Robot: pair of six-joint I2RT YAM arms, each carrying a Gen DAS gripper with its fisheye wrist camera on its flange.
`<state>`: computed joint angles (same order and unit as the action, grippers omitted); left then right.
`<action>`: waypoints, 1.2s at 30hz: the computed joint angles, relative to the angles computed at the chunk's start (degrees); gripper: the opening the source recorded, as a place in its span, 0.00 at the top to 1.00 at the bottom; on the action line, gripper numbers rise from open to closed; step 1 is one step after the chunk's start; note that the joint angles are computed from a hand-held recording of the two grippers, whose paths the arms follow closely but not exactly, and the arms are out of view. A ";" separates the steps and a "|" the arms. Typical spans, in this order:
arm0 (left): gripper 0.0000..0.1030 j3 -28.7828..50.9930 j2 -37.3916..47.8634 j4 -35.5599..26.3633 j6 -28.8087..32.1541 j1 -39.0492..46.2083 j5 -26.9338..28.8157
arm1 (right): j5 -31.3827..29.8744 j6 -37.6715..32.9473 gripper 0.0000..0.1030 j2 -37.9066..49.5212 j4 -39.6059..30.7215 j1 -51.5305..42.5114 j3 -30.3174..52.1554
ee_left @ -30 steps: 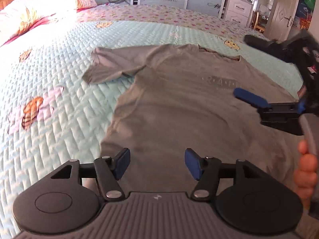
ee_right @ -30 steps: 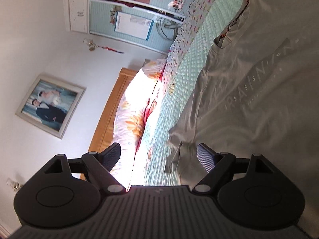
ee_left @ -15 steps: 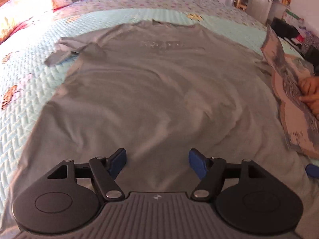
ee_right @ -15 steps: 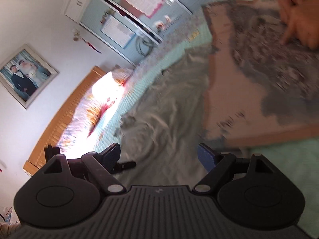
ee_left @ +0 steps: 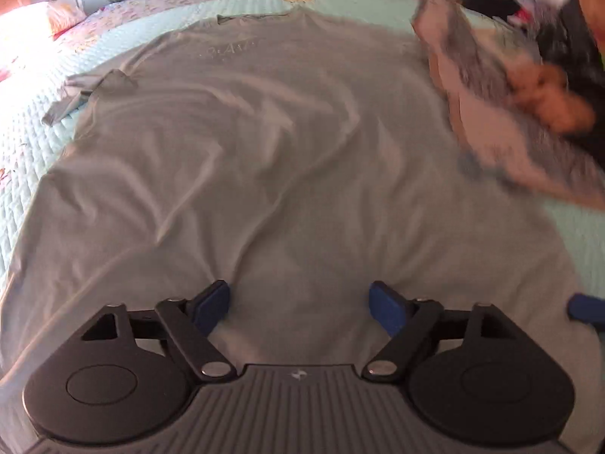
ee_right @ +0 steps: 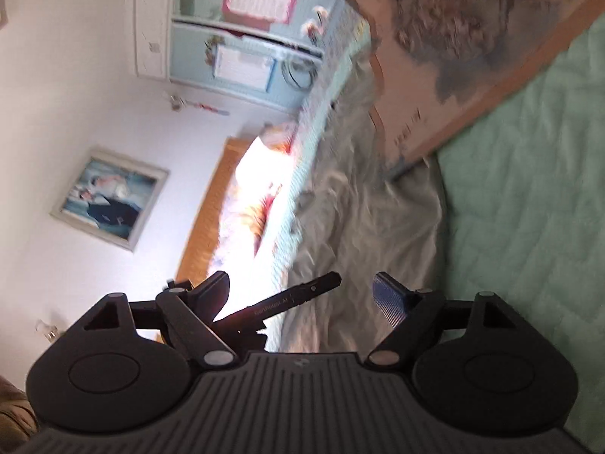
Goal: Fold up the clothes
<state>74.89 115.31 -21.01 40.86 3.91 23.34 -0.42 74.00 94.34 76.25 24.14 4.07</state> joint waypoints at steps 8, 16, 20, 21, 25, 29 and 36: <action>0.16 6.30 0.73 -10.29 -3.43 1.04 4.98 | 10.11 -10.05 0.17 -27.22 -41.48 5.30 6.56; 0.06 5.44 0.61 -13.60 -2.50 -1.45 1.95 | 7.71 -11.45 0.19 -22.89 -38.13 5.50 8.55; 0.07 9.22 1.93 -17.59 -5.32 -1.03 5.41 | -1.33 -12.59 0.18 -15.73 -35.34 2.24 9.97; 0.07 9.65 2.08 -17.93 -5.70 -1.20 5.72 | -2.15 -11.96 0.19 -14.88 -35.96 1.50 9.80; 0.08 12.71 4.00 -21.02 -5.79 -1.50 7.37 | 0.74 -8.79 0.19 -19.81 -32.55 1.40 3.95; 0.12 11.29 2.07 -14.49 -10.75 -0.70 13.54 | -0.31 -11.49 0.19 -21.35 -29.14 1.19 3.89; 0.03 16.94 9.25 -16.47 -5.66 -3.23 5.54 | -5.60 -11.18 0.19 -13.24 -30.75 -4.56 8.96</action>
